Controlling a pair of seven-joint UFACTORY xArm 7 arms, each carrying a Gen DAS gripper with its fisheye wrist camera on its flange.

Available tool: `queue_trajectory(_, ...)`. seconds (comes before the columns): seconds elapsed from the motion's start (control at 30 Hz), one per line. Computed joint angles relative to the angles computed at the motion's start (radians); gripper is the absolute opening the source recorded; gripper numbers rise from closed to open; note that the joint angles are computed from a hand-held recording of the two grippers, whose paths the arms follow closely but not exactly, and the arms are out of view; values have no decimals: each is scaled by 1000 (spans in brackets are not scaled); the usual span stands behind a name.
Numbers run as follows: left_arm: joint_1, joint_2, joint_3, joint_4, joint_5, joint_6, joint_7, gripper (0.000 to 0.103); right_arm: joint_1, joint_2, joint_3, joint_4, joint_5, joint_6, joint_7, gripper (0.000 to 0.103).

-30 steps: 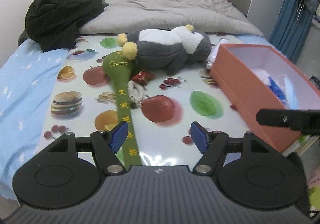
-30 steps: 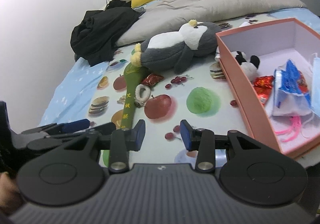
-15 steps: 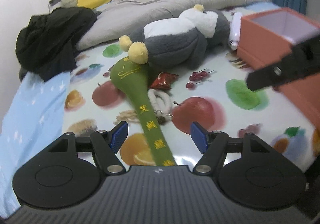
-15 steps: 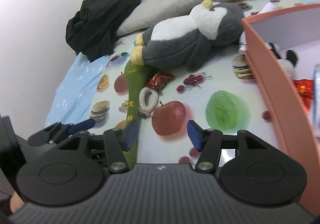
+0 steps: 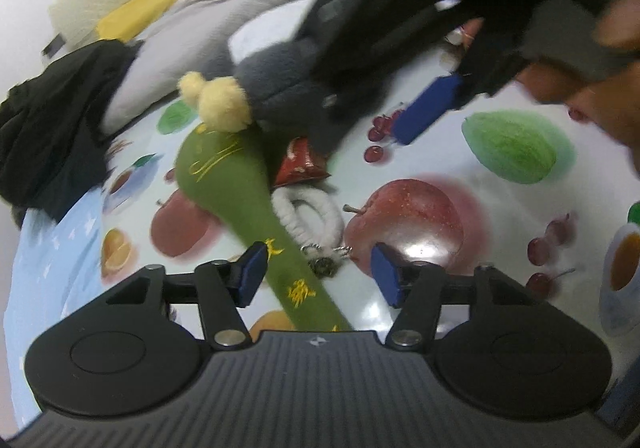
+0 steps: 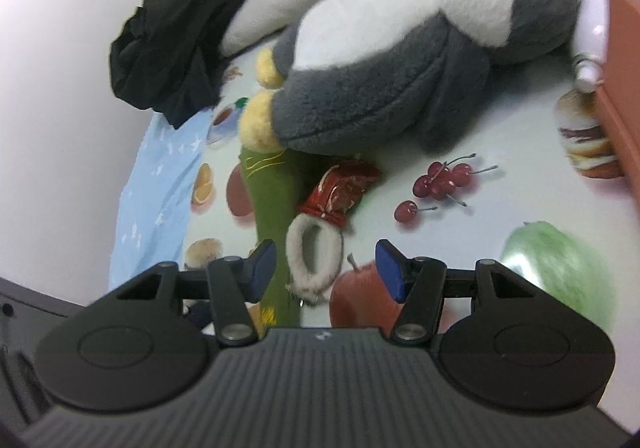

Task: Organize soft objects
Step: 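Grasp the white fuzzy hair tie with the left tool while the right tool grasps the red candy packet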

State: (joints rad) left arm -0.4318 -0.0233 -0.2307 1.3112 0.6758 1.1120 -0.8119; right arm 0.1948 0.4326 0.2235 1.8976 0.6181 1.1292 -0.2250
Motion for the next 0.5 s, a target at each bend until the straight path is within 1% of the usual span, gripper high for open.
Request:
queue_trajectory(0.2,13,36,22,15,-14,-42,102,55,34,132,12,142,-42,17,45,59)
queue_trajectory(0.3,13,57,29,24,-31,-52,156,47,55,191,13,213,-77,30,68,58)
queue_trajectory(0.37,9,71,32,33,-32,-47,195,39,67,221,14,252,-101,36,74,58)
queue_trajectory(0.47,1,84,37,37,-19,-36,233,37,77,258,24,304,-117,51,76,58)
queue_trajectory(0.5,-3,88,38,38,-12,-29,239,37,83,270,24,320,-124,54,78,56)
